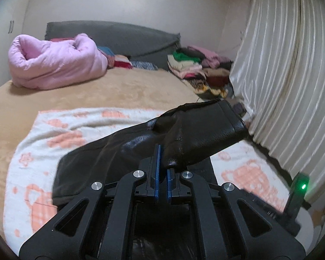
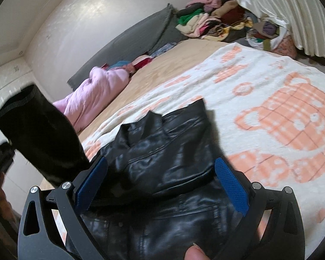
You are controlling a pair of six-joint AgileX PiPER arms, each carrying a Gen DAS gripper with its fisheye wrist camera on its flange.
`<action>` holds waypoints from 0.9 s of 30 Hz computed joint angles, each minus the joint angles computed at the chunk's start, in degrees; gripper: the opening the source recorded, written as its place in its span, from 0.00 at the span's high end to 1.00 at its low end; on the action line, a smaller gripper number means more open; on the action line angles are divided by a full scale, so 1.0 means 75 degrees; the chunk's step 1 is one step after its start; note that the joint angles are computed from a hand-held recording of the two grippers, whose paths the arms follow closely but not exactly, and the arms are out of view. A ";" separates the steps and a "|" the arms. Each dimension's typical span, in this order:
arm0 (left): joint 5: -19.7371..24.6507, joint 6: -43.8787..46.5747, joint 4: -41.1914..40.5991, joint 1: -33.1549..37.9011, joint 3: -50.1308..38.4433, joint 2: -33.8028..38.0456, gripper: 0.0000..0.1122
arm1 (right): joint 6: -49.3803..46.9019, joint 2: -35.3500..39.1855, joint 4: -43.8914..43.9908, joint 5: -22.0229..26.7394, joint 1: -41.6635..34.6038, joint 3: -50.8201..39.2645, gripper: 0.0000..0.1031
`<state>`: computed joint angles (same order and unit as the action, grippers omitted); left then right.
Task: Fold large clothes
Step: 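Fold the held sleeve across the jacket back with the left gripper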
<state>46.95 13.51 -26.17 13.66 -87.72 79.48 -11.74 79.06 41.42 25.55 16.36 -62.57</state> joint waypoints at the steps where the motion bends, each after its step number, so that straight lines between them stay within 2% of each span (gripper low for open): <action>1: -0.0007 0.0005 -0.0021 -0.0108 0.0114 0.0069 1.00 | -0.0075 -0.0016 0.0092 0.0024 -0.0140 0.0032 0.04; 10: -0.0469 -0.0745 0.1259 -0.1340 0.0876 0.0322 0.98 | -0.0672 -0.0037 0.0767 0.0199 -0.1048 0.0234 0.04; 22: -0.0947 -0.1760 0.3152 -0.2665 0.2039 0.0715 0.95 | -0.1144 0.0062 0.1218 0.0309 -0.1340 0.0347 0.04; 27: -0.1170 -0.2491 0.4385 -0.3210 0.2679 0.0689 0.92 | -0.1501 0.0424 0.1388 0.0922 -0.1238 0.0046 0.04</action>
